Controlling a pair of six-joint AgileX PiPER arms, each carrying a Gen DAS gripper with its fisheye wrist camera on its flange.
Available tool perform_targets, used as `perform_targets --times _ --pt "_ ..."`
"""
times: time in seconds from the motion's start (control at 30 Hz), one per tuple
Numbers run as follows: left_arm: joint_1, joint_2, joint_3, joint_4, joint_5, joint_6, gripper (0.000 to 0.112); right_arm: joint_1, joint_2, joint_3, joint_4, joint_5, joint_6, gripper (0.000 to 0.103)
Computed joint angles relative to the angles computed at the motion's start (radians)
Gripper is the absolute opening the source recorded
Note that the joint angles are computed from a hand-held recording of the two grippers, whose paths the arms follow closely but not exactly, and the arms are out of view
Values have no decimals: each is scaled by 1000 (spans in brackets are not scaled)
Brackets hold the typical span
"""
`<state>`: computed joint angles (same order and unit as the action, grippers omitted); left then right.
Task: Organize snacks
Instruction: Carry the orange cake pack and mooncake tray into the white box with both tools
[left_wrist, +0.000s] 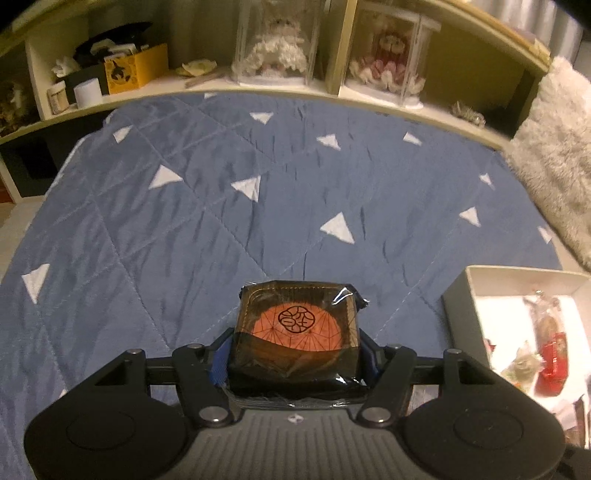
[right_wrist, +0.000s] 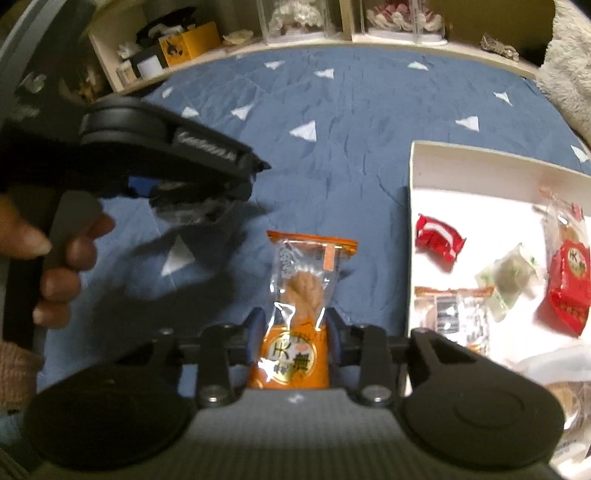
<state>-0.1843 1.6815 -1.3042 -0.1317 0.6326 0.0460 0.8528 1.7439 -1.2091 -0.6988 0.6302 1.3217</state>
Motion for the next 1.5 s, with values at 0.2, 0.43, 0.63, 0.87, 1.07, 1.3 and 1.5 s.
perform_targets --times 0.2,0.43,0.63,0.87,1.07,1.3,1.5 --pt "-6 -85 43 -4 -2 -6 65 -3 -75 46 -114 4 66 39" --pt "-25 -145 59 -45 0 12 65 -29 -173 103 -221 51 124 39" --pt "-68 -180 63 -83 -8 33 65 -45 -293 177 -292 81 166 39" --pt "-163 -181 33 -50 -8 -13 65 -110 -420 257 -300 118 180 39" --pt "-286 -113 -48 36 -4 -107 66 -202 -567 360 -268 122 145 39" --pt "-404 26 -166 68 15 -196 66 -370 -662 453 -199 48 71 39" --pt "-480 166 -271 100 34 -232 66 -521 -678 497 -92 -31 -27 39"
